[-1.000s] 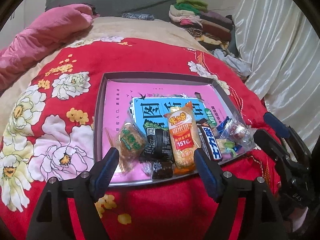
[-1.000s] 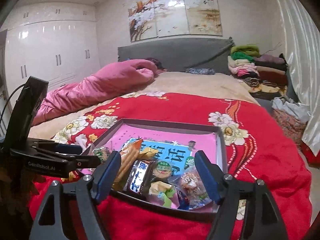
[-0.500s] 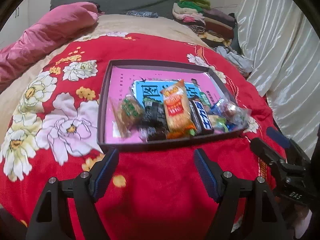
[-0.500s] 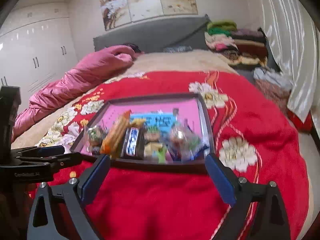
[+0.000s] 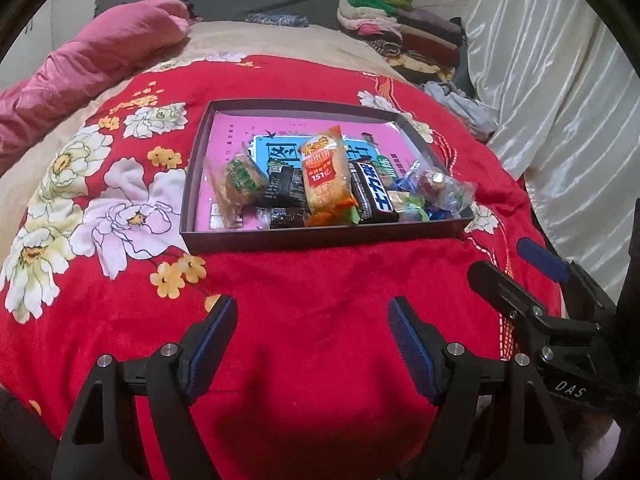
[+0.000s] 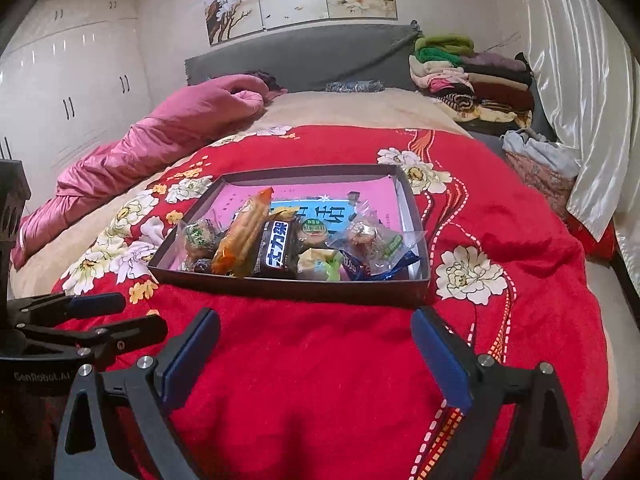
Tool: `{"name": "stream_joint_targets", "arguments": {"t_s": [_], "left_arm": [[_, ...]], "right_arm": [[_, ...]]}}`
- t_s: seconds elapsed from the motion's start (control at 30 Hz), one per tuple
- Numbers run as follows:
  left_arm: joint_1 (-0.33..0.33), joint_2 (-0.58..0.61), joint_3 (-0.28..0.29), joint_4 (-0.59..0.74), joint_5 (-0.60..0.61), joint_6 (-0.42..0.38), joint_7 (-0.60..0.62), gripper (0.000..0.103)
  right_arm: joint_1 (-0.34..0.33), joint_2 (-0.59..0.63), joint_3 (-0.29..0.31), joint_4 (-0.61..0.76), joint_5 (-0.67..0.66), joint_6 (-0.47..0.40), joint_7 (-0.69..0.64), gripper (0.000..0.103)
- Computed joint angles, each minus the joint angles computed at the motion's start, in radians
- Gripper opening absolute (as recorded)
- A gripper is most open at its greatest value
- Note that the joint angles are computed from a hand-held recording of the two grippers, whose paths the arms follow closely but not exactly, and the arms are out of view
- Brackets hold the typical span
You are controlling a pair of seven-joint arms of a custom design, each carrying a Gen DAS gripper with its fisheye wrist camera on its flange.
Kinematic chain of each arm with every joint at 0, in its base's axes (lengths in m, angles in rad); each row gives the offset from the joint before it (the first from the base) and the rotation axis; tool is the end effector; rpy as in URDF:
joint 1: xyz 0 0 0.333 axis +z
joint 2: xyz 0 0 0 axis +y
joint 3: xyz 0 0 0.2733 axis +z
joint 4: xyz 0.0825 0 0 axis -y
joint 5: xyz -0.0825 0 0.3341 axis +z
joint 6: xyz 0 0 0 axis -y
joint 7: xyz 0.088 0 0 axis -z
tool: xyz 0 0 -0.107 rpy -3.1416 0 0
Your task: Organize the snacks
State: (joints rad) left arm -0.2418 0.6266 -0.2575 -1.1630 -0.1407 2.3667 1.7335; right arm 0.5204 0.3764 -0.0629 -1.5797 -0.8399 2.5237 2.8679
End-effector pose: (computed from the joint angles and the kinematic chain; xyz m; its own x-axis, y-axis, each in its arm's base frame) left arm 0.6397 -0.2874 0.4822 -0.5215 -0.8309 0.1940 -0.7494 0.3374 -0.5697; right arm 0.5757 0.2980 0.4620 -0.2296 -0.9706 -0.0721 -0.6257 0.2039 -0.7529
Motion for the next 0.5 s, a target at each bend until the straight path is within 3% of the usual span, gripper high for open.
{"name": "stream_joint_targets", "arguments": {"t_s": [0.5], "left_arm": [[0.000,-0.036,0.005,-0.047,0.014,0.017,-0.003,0.079]], "right_arm": [[0.000,-0.017,0.007,-0.017,-0.008,-0.006,0.022,0.097]]}}
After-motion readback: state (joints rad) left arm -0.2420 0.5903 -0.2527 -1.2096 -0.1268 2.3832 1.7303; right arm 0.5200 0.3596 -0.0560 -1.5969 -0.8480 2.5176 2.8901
